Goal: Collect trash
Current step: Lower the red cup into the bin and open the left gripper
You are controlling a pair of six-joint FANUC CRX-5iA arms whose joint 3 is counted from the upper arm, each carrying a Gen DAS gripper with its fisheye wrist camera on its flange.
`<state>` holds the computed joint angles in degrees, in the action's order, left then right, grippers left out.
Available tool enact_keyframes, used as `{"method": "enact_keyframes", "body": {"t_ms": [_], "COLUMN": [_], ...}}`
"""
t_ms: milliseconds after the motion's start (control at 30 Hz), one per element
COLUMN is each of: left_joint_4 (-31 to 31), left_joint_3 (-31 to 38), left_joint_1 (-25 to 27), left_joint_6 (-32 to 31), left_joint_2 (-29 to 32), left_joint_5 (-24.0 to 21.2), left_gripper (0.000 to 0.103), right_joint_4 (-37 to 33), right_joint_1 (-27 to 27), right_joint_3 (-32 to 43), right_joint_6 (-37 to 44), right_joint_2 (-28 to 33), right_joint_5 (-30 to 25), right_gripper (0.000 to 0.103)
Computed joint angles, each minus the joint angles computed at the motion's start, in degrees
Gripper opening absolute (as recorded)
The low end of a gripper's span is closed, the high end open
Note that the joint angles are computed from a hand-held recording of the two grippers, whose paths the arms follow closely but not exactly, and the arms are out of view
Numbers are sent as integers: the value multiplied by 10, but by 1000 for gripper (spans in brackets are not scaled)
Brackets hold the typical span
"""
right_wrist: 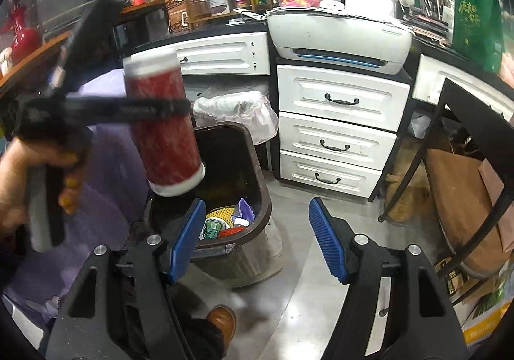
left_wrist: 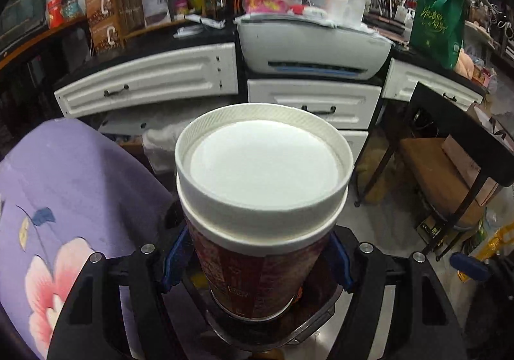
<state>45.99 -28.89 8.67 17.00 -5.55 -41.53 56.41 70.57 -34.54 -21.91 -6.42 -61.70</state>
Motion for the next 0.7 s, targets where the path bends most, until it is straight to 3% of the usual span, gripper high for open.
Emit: {"method": "enact_keyframes", "body": {"t_ms": [233, 300, 367, 700], "left_joint_4": [-51, -56, -54, -22], "left_joint_3": [7, 5, 4, -12], "left_joint_1": [-12, -13, -12, 8], "left_joint_6": [31, 27, 25, -11], "left_joint_2": [24, 21, 16, -30], "left_joint_5": [9, 12, 10, -24], "left_gripper": [72, 78, 83, 85], "right_joint_4": [7, 8, 10, 21], "right_joint_1": [4, 7, 8, 23], "right_joint_3": [-2, 0, 1, 19], "right_joint_6": [-11, -11, -10, -1], "right_joint_2": [-5, -4, -4, 1], "right_joint_5": [-6, -8, -11, -30], "right_gripper": [67, 67, 67, 68]}}
